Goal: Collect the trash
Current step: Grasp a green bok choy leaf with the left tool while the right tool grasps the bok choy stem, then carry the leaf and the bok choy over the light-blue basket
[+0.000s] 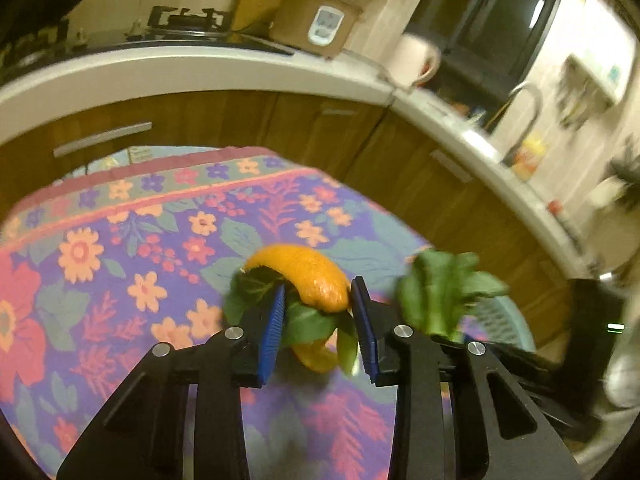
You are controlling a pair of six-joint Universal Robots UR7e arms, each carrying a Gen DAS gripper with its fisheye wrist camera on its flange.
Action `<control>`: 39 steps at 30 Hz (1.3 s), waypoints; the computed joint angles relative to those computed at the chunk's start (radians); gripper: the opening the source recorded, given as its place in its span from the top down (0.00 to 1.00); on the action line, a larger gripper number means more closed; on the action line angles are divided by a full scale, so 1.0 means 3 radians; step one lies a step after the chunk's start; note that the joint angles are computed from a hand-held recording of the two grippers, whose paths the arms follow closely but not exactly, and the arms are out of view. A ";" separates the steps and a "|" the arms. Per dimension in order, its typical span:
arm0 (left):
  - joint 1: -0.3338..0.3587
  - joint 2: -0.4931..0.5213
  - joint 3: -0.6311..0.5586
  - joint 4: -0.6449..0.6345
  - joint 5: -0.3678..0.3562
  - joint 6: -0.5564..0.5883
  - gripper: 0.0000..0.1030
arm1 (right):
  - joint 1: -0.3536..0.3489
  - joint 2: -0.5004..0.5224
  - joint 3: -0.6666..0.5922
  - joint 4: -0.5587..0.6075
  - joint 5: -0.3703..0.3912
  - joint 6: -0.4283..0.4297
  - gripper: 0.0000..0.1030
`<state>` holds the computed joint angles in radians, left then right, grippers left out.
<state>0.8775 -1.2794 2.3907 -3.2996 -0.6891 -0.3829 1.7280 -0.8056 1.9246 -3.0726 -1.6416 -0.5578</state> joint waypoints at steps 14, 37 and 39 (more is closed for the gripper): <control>-0.0513 -0.1423 0.0948 0.1144 0.0027 -0.0877 0.59 | 0.0032 0.0023 0.0027 -0.0029 0.0018 -0.0161 0.76; -0.0757 -0.1381 0.1046 0.2353 0.0189 -0.1781 0.64 | -0.0044 -0.0055 0.0170 -0.0321 0.0237 -0.0238 0.76; -0.0793 -0.1401 0.1052 0.2407 0.0210 -0.1854 0.78 | -0.0068 -0.0082 0.0199 -0.0346 0.0325 -0.0260 0.76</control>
